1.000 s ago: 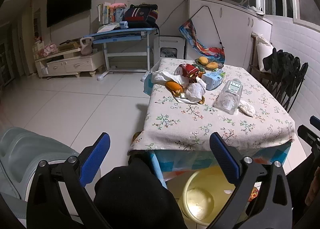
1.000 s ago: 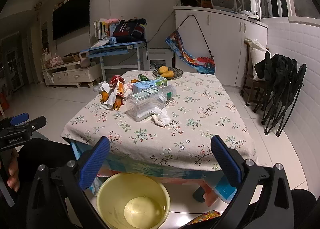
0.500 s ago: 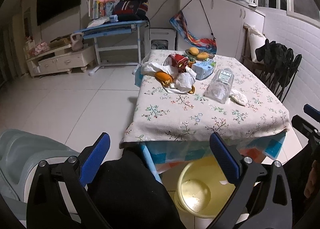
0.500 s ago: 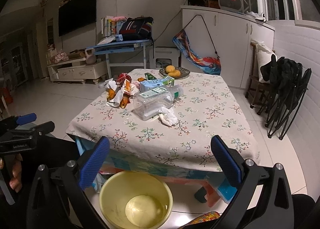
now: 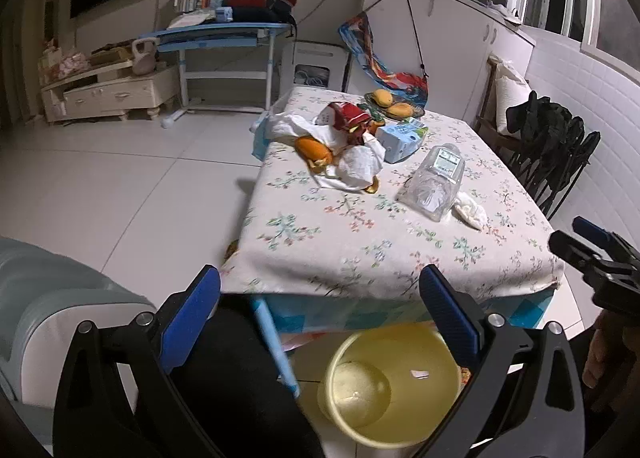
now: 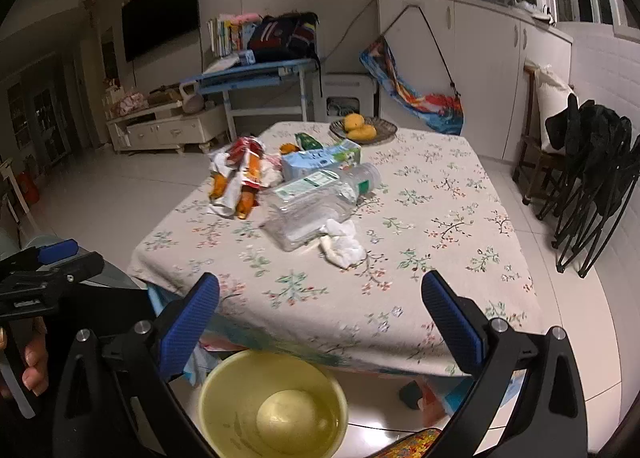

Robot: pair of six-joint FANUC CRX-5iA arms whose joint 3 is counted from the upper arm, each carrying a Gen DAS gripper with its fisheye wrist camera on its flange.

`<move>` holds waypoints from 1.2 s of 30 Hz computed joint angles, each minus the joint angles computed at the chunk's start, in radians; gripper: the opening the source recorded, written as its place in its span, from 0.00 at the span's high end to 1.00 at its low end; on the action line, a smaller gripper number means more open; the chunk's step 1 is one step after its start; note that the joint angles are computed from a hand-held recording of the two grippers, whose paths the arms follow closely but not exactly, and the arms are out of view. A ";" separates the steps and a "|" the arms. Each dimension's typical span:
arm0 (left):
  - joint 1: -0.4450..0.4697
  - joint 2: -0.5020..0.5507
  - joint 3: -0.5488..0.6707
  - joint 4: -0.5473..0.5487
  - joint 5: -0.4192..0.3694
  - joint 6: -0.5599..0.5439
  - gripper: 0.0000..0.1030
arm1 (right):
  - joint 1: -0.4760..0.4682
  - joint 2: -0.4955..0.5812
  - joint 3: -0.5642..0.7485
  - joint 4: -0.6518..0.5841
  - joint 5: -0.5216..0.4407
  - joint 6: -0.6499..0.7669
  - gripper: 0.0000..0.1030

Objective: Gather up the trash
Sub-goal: 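Grasp the white tissue with the right tool while the left tool grasps the clear plastic bottle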

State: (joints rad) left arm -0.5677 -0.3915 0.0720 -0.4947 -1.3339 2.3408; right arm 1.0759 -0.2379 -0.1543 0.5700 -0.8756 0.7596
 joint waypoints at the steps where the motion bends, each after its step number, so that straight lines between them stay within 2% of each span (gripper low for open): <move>1: 0.009 0.011 0.005 0.009 0.012 -0.009 0.07 | -0.016 0.018 0.024 -0.028 -0.010 0.027 0.05; 8: 0.064 0.066 0.033 0.057 0.064 -0.057 0.07 | -0.099 0.135 0.184 -0.221 -0.063 0.216 0.05; 13: 0.114 0.095 0.052 0.092 0.097 -0.079 0.07 | -0.144 0.229 0.293 -0.306 -0.121 0.319 0.06; 15: 0.124 0.111 0.065 0.094 0.107 -0.086 0.07 | -0.160 0.255 0.321 -0.333 -0.126 0.350 0.11; 17: 0.131 0.134 0.082 0.091 0.113 -0.099 0.07 | -0.179 0.279 0.355 -0.374 -0.138 0.380 0.26; 23: 0.171 0.181 0.113 0.125 0.147 -0.137 0.07 | -0.207 0.321 0.389 -0.425 -0.146 0.401 0.32; 26: 0.216 0.183 0.085 0.231 0.234 -0.201 0.07 | -0.214 0.334 0.400 -0.443 -0.156 0.412 0.38; 28: 0.211 0.208 0.100 0.256 0.261 -0.254 0.07 | -0.220 0.343 0.409 -0.456 -0.161 0.418 0.41; 31: 0.198 0.251 0.131 0.282 0.286 -0.327 0.07 | -0.229 0.350 0.415 -0.476 -0.161 0.432 0.55; 32: 0.192 0.265 0.142 0.283 0.290 -0.336 0.07 | -0.230 0.349 0.411 -0.473 -0.154 0.435 0.65; 34: 0.189 0.293 0.167 0.293 0.294 -0.351 0.07 | -0.239 0.353 0.419 -0.492 -0.152 0.449 0.76; 36: 0.188 0.327 0.198 0.309 0.291 -0.377 0.07 | -0.254 0.347 0.423 -0.531 -0.151 0.468 0.78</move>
